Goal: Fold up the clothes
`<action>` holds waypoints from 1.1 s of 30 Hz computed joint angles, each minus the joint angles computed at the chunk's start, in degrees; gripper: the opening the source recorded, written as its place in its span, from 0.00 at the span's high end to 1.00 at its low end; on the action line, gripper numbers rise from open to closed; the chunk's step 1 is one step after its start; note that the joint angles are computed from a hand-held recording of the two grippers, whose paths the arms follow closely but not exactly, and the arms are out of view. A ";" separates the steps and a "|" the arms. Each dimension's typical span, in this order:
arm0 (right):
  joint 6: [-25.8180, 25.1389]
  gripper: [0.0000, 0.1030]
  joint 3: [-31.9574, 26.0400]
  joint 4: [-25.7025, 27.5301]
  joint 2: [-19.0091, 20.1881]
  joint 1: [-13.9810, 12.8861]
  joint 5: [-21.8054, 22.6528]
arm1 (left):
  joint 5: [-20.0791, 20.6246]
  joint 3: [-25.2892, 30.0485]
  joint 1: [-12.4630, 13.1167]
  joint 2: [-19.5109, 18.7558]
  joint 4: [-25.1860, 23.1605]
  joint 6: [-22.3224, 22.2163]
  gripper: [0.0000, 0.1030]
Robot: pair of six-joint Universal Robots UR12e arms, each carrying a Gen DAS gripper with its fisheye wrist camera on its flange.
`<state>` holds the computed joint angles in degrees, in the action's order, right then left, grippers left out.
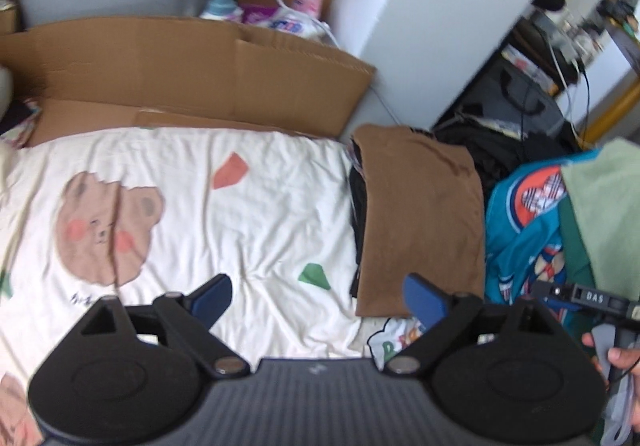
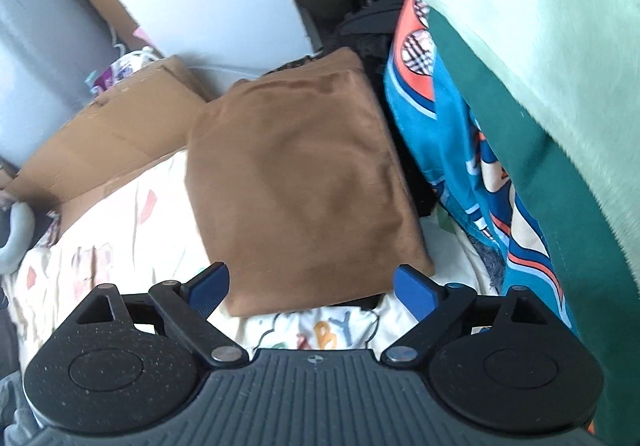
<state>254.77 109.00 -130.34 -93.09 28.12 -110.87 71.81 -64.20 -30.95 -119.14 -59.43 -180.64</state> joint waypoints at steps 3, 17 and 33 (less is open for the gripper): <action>-1.90 0.09 -1.49 0.65 -0.29 0.20 0.62 | 0.53 -0.50 0.69 1.67 -0.23 -3.12 0.06; -7.11 0.03 -9.38 5.53 -1.03 2.65 1.30 | 2.36 -2.93 4.39 9.12 -1.52 -8.99 0.01; -11.84 0.01 -18.78 8.47 1.96 2.27 6.00 | 8.61 -3.24 9.22 16.79 -6.04 -16.32 0.01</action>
<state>242.93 90.23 -121.87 -91.13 30.39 -104.87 80.42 -67.44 -21.72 -102.35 -65.46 -196.97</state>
